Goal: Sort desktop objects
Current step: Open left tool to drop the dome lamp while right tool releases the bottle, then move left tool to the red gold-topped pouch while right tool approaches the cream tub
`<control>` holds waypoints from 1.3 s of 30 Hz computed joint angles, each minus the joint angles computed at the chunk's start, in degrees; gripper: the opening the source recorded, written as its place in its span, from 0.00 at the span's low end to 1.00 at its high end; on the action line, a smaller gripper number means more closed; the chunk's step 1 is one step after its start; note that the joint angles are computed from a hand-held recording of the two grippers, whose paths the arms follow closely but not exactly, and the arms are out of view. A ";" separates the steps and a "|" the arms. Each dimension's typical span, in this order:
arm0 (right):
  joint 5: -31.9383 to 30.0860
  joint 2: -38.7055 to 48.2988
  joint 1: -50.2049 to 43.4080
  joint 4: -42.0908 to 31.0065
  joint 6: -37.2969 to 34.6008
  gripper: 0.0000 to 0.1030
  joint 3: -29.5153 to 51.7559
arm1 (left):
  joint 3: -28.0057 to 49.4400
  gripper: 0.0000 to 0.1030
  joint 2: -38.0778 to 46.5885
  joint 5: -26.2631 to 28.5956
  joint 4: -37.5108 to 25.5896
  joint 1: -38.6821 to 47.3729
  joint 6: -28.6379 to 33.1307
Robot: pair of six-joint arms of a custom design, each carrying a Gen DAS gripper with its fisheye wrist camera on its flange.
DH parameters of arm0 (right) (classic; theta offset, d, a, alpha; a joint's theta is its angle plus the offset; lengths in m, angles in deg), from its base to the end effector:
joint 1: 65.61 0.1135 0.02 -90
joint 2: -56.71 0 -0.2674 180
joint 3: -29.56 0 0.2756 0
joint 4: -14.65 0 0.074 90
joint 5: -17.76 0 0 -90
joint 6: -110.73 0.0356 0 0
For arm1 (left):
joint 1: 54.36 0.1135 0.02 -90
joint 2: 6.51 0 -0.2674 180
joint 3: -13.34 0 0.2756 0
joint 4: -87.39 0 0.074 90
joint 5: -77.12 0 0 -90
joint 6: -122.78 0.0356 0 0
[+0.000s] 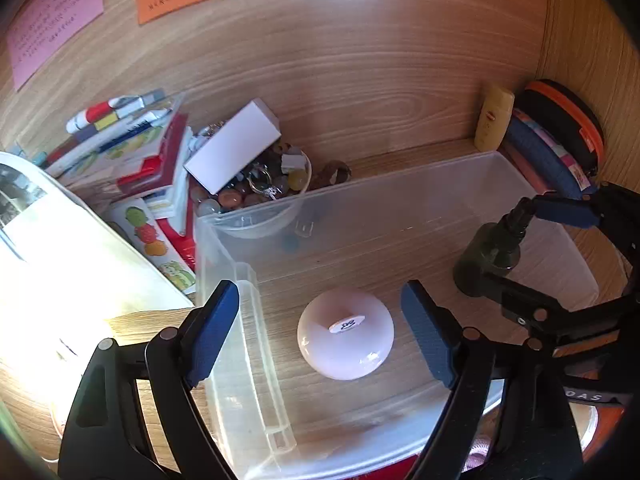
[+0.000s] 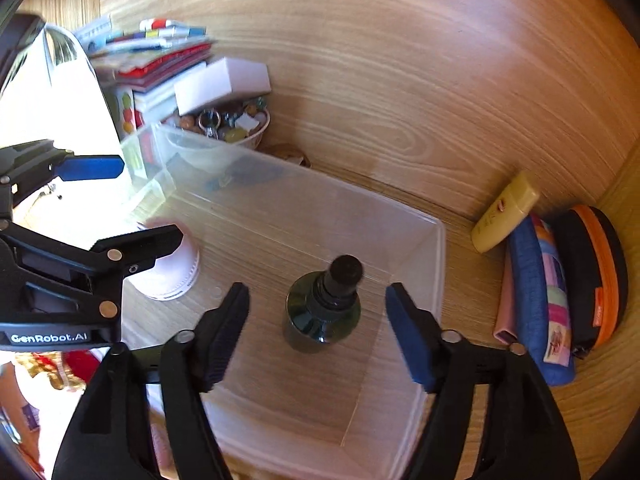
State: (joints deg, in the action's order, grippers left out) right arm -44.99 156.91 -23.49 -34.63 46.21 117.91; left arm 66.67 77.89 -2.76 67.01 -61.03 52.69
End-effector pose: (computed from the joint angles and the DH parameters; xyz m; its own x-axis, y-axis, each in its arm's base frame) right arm 0.2988 0.2482 0.2276 -0.7723 -0.1827 -0.6084 -0.1108 0.9818 -0.1543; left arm 0.2952 -0.0408 0.1521 -0.6544 0.4141 -0.6327 0.4743 0.8764 0.0830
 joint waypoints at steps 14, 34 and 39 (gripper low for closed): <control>5.96 -9.69 7.24 -4.18 6.42 0.76 -4.88 | -7.54 0.90 -21.19 7.08 -9.11 8.94 4.99; 2.61 -14.84 18.28 -3.59 21.10 0.76 -16.90 | -16.22 0.91 -29.71 16.64 -20.80 24.99 21.37; 0.58 -18.12 19.49 -0.11 25.99 0.76 -22.10 | -17.23 0.91 -27.10 15.75 -20.77 23.28 22.61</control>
State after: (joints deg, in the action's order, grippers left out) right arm -44.41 138.80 -4.00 -34.74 72.20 95.81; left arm 49.43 50.78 12.99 46.24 -37.75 75.29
